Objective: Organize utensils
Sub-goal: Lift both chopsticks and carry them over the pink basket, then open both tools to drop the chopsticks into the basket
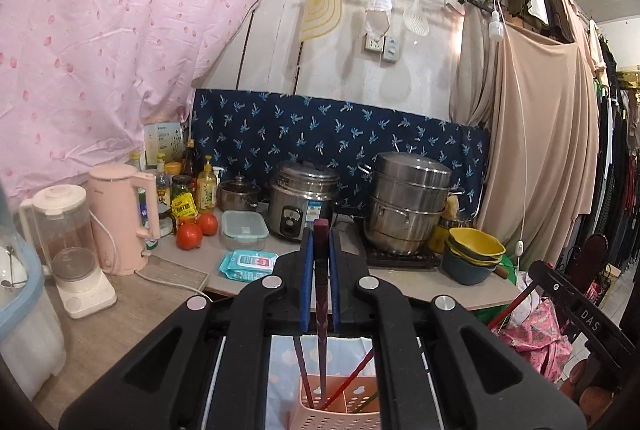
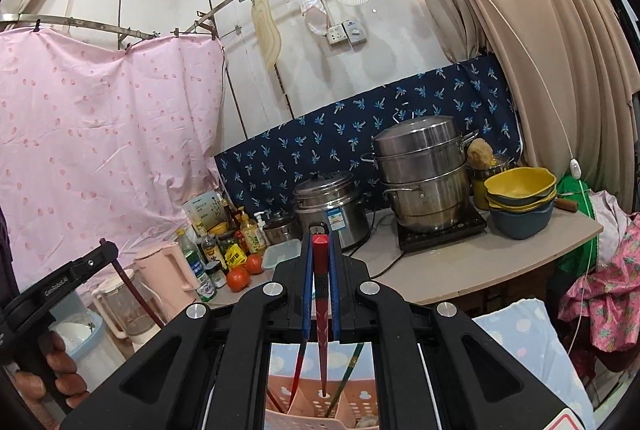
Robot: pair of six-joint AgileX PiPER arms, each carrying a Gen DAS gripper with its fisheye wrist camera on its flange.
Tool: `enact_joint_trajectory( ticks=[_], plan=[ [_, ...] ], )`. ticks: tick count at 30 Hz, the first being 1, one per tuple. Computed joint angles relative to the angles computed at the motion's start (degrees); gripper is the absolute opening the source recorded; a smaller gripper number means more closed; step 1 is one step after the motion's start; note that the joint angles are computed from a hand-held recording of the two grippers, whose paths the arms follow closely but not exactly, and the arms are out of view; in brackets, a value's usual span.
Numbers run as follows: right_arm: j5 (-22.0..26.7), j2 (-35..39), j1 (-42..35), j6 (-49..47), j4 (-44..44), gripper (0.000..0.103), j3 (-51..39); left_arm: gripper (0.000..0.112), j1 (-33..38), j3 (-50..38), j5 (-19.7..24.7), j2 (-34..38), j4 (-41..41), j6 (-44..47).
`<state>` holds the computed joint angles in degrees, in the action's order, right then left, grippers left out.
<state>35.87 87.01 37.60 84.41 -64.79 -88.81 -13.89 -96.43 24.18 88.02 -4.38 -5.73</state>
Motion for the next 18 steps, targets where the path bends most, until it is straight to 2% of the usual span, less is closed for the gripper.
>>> enact_joint_trajectory(
  ticks=[6, 14, 18],
  plan=[
    [-5.01, 4.01, -3.50, -1.07, 5.31, 0.007, 1.00, 0.007, 0.20, 1.08, -0.72, 4.38, -0.39, 0.44],
    [-7.03, 7.25, -5.95, -3.12, 10.08, 0.007, 2.62, 0.007, 0.93, 3.55, -0.90, 6.40, -3.19, 2.88],
    [-6.18, 7.33, -5.68, -0.25, 7.40, 0.012, 3.72, 0.010, 1.09, 4.10, -0.54, 6.34, -3.62, 2.43]
  ],
)
